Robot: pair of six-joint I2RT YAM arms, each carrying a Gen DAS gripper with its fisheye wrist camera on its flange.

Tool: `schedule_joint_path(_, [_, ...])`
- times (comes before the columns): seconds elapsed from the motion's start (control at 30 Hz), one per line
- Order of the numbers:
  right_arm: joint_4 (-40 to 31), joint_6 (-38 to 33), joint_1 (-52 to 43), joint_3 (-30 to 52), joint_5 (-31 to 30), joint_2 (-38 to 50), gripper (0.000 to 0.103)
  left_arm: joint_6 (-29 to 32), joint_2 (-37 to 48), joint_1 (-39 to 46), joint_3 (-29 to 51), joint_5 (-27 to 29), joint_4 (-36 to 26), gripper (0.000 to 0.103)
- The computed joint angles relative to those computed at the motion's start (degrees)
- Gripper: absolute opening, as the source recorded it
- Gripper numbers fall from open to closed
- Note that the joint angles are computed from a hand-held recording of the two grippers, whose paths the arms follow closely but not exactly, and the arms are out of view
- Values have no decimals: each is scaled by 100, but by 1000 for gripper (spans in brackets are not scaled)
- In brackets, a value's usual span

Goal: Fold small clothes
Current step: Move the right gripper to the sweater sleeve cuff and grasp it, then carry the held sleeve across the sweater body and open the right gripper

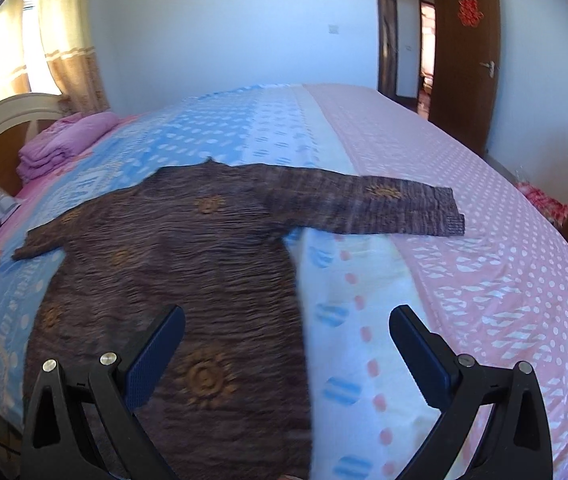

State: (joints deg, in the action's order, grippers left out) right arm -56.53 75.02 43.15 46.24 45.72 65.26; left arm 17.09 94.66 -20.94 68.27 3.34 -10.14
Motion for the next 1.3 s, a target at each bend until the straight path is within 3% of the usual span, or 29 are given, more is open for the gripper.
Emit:
schedule_joint_path(0.1, [862,-1125,-1317,-650,-688,-706,101,-52,572,-161,436,-243,59,103])
schedule_joint_path(0.23, [1696,-2605,-3453,-1158,-1841,-1242,85,-118,1363,-337,1077,-564,83,103])
schedule_joint_path(0.3, [2033,-3225,-4541,-1282,-2513,-1294,82,-152,1748,-414,1431,-709,45,103])
schedule_joint_path(0.5, [2801,-4452,-6969,-1202,-3592,-632,75,-300,2627,-605,2347,-1066,-55,103])
schedule_joint_path(0.63, [3250,-4957,-7838,-954,-3886,184,59,-421,3112,-660,2927,-1310,-165,103])
schedule_joint_path(0.83, [3702,-5311,-8574,-630,-4168,958,51,-546,3611,-657,3537,-1485,-371,103])
schedule_joint_path(0.97, [3888,-5493,-8580,-419,-4190,1326,47,-574,3808,-631,3751,-1564,-423,103])
schedule_joint_path(1.0, [3911,-5533,-8525,-374,-4164,1423,43,-600,3850,-623,3805,-1570,-465,103])
schedule_joint_path(1.1, [3864,-5769,-8179,-260,-3867,1622,18,-708,3960,-591,3959,-1512,-638,103])
schedule_joint_path(1.13, [3814,-5839,-8113,-199,-3917,1635,5,-726,3956,-584,3950,-1489,-658,103])
schedule_joint_path(1.3, [3428,-5822,-7869,98,-3887,1424,4,-755,3780,-543,3735,-1382,-543,103])
